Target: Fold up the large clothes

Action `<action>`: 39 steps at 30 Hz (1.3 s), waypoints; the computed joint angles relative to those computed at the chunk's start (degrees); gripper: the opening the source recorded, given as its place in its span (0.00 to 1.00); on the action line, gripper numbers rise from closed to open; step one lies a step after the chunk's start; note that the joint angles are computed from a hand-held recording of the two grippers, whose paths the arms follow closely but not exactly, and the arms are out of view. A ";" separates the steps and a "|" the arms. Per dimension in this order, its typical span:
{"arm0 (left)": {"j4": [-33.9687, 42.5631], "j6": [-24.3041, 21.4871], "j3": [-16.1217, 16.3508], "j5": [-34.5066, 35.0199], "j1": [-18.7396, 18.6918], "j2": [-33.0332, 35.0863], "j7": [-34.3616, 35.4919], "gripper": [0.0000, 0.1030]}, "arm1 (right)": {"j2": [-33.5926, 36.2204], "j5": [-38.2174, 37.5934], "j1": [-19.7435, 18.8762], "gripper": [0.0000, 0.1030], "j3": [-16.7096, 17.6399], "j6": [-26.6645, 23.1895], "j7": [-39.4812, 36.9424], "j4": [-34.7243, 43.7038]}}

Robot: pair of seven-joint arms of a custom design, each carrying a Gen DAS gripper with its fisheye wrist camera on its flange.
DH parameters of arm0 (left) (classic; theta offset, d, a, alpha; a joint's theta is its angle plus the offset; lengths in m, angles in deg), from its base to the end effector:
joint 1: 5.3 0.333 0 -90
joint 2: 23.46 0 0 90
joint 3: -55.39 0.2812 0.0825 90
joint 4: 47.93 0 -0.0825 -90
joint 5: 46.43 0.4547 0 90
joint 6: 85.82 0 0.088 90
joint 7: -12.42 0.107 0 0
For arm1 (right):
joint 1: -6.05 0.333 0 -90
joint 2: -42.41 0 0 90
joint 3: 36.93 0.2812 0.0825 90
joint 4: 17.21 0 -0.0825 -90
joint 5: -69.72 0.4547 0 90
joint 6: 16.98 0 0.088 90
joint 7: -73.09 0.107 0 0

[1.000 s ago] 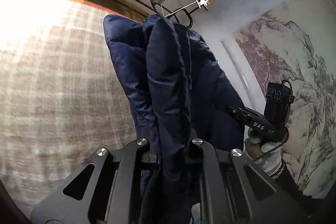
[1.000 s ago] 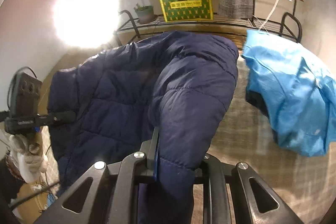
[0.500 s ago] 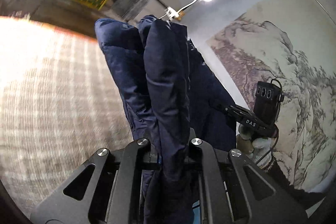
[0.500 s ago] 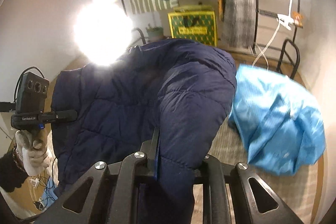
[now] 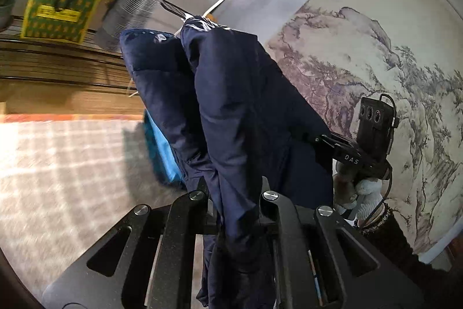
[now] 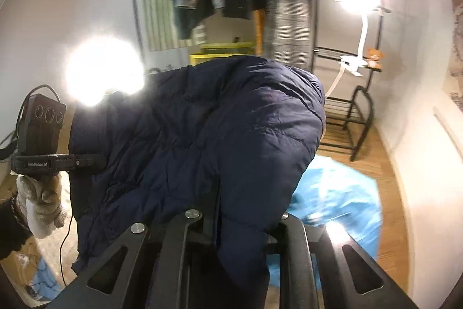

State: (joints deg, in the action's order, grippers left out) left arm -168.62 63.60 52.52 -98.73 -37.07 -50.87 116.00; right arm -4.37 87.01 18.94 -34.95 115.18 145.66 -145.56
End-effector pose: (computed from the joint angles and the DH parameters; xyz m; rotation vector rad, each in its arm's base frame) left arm 0.4510 -0.2972 0.6822 1.4995 -2.0050 1.6889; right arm 0.4107 0.1209 0.7345 -1.9432 1.1960 -0.5499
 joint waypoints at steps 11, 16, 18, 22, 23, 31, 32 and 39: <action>27.33 -3.39 -7.05 2.98 4.65 30.26 -3.49 0.07 | 13.94 -3.70 -6.04 0.15 -3.06 3.98 -2.21 7.17; 33.91 -3.24 -9.76 11.66 6.72 37.86 -10.53 0.07 | 20.36 -3.13 -6.84 0.15 -3.67 6.94 -3.22 8.72; 35.07 -2.61 -10.57 14.43 7.49 39.61 -12.62 0.07 | 23.04 -4.07 -7.39 0.15 -3.21 8.14 -3.10 9.70; 36.14 -1.31 -12.27 17.23 9.55 42.08 -16.37 0.07 | 26.28 -5.64 -8.60 0.21 -3.21 8.75 -2.21 10.83; 36.21 -1.28 -12.68 18.04 10.06 42.43 -17.28 0.08 | 26.99 -6.98 -9.31 0.24 -2.91 8.79 -1.18 11.00; 33.57 -0.31 -16.55 23.22 14.03 42.35 -22.96 0.22 | 26.82 -26.31 -14.92 0.62 0.47 12.13 16.82 7.94; 32.70 0.32 -17.00 23.02 14.58 41.61 -22.82 0.22 | 26.00 -26.25 -14.95 0.60 0.15 13.43 17.38 7.13; 28.28 8.32 -16.09 30.43 13.78 35.61 -25.36 0.22 | 18.27 -16.47 -10.46 0.46 -2.62 18.88 11.50 0.40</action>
